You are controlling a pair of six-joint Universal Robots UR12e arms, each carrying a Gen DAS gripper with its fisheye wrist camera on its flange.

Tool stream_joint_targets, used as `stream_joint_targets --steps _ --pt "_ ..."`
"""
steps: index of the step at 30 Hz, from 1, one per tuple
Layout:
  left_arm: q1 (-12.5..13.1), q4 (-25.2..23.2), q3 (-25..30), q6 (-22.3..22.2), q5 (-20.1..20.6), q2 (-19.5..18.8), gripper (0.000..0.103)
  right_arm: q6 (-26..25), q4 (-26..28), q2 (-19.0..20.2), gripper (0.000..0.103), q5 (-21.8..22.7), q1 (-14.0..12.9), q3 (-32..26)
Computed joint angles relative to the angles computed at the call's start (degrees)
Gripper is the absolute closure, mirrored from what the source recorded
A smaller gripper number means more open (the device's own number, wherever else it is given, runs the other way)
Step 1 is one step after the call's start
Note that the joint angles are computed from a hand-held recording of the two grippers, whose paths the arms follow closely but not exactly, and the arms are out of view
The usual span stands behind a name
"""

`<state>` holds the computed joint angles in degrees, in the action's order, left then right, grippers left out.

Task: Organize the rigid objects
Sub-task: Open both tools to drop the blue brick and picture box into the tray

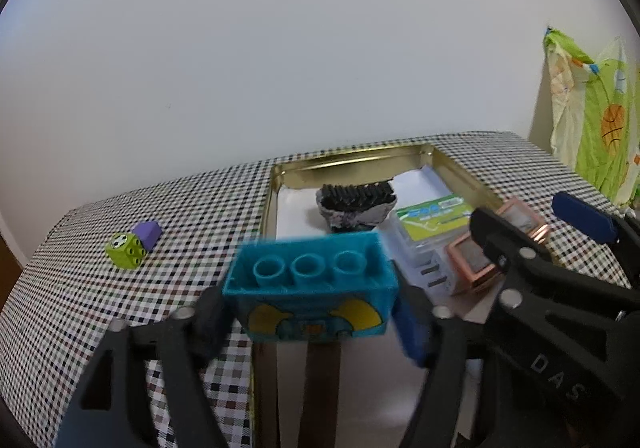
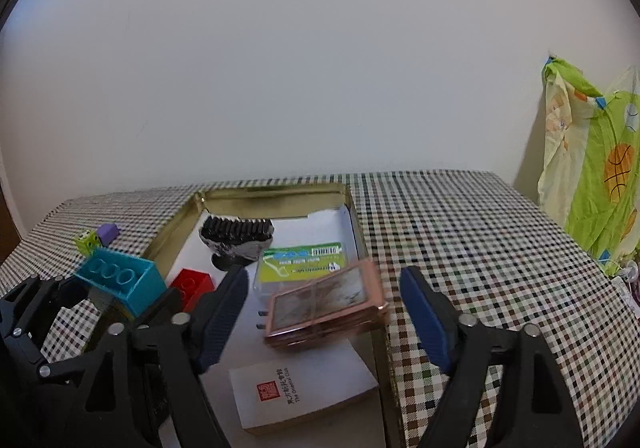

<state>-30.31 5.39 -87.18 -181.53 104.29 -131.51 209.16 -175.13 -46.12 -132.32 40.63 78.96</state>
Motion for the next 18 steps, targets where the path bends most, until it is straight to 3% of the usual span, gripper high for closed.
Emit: stream_joint_targets --steps 1,3,7,18 --pt "-0.01 0.97 -0.32 0.02 -0.07 0.06 0.012 -0.78 -1.48 0.29 0.015 -1.19 0.31 -0.1" --pt "-0.11 3.49 -0.9 0.17 0.43 0.06 0.0 -2.54 -4.83 0.94 0.013 -3.71 0.93 -0.35" --pt "0.25 5.25 -1.86 -1.14 -0.2 0.46 0.0 -5.32 -9.07 2.32 0.007 -9.94 2.16 -1.57" --pt "1.47 0.83 -2.55 -7.74 -1.1 1.67 0.0 -6.72 -10.97 2.3 0.007 -10.78 2.34 -1.37"
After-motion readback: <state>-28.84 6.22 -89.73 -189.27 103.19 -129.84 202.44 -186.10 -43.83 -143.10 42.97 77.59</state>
